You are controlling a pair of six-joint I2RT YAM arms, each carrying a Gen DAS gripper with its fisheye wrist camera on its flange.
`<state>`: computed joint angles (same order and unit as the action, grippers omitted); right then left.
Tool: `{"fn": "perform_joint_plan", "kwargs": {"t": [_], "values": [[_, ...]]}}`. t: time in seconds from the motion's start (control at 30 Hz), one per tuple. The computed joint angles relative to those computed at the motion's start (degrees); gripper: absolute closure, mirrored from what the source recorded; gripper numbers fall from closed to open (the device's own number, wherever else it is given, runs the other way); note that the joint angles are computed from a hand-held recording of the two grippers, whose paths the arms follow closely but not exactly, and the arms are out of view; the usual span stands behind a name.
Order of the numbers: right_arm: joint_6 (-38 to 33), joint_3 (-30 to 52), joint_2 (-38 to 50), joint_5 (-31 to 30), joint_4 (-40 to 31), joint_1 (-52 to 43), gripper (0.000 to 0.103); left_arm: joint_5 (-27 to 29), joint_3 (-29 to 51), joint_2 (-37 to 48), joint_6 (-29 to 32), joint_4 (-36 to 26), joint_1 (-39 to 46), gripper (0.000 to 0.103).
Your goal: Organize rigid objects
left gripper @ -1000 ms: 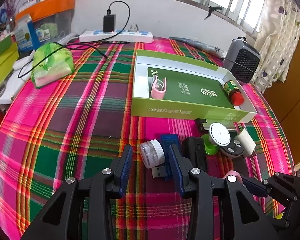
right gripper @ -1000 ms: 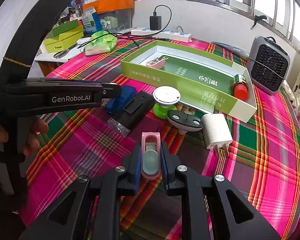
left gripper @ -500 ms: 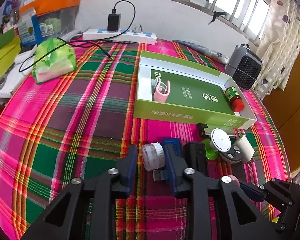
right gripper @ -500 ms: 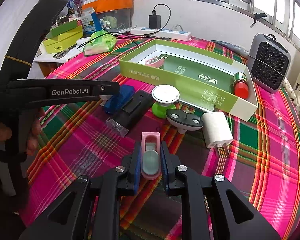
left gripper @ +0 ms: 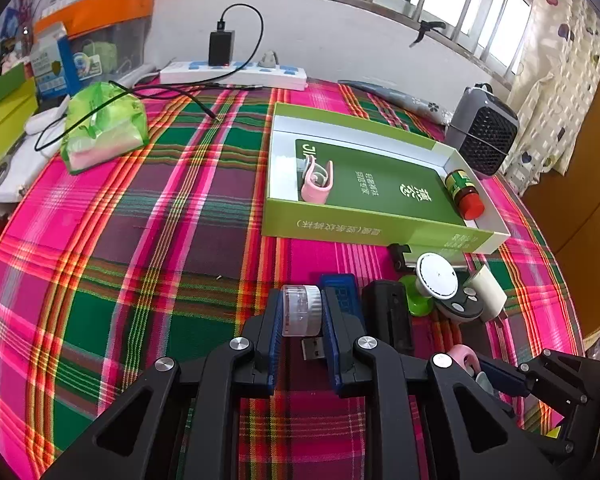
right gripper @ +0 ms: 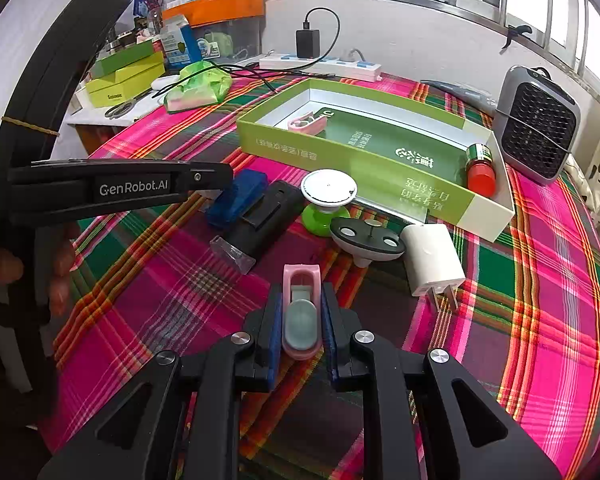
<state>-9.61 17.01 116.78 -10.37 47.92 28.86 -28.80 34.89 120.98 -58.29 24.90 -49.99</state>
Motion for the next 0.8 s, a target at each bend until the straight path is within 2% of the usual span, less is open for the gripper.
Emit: {"fn": "perform_joint_plan", "kwargs": {"t": [0.43,0.8], "values": [[0.4,-0.7,-2.0,-0.9,0.1,-2.0,0.084,-1.0,-0.4,-3.1,1.5,-2.3,-0.3,0.085],[-0.1,0.3,-9.3,-2.3,-5.7,-5.7,0.084,-2.5,0.7,-8.1,5.5,-6.5,0.3,0.085]]}}
